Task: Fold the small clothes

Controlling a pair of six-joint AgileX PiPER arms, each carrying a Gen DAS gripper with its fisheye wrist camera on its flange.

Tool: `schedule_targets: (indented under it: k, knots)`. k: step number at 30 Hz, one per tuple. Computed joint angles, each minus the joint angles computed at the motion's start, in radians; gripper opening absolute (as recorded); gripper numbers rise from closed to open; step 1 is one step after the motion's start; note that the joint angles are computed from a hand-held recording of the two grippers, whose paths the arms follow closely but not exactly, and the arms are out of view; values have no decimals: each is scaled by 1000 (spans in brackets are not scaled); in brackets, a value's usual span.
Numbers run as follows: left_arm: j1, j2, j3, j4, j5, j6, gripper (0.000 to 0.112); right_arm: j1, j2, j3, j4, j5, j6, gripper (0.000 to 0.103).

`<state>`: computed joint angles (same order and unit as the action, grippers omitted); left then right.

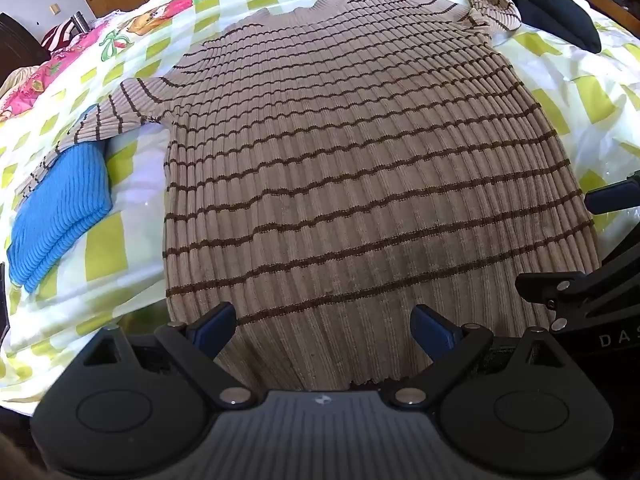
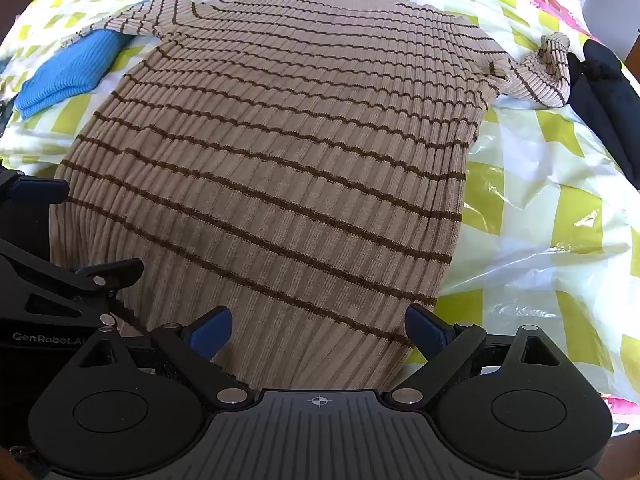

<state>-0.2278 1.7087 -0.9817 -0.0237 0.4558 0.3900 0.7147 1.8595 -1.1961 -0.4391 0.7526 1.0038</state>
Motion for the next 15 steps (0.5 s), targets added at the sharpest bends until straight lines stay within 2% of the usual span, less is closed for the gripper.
schedule_targets:
  k: [15]
  knots:
    - [0,-1,-1,0,5,-1,103,-1,0,0,0,-1,1,93]
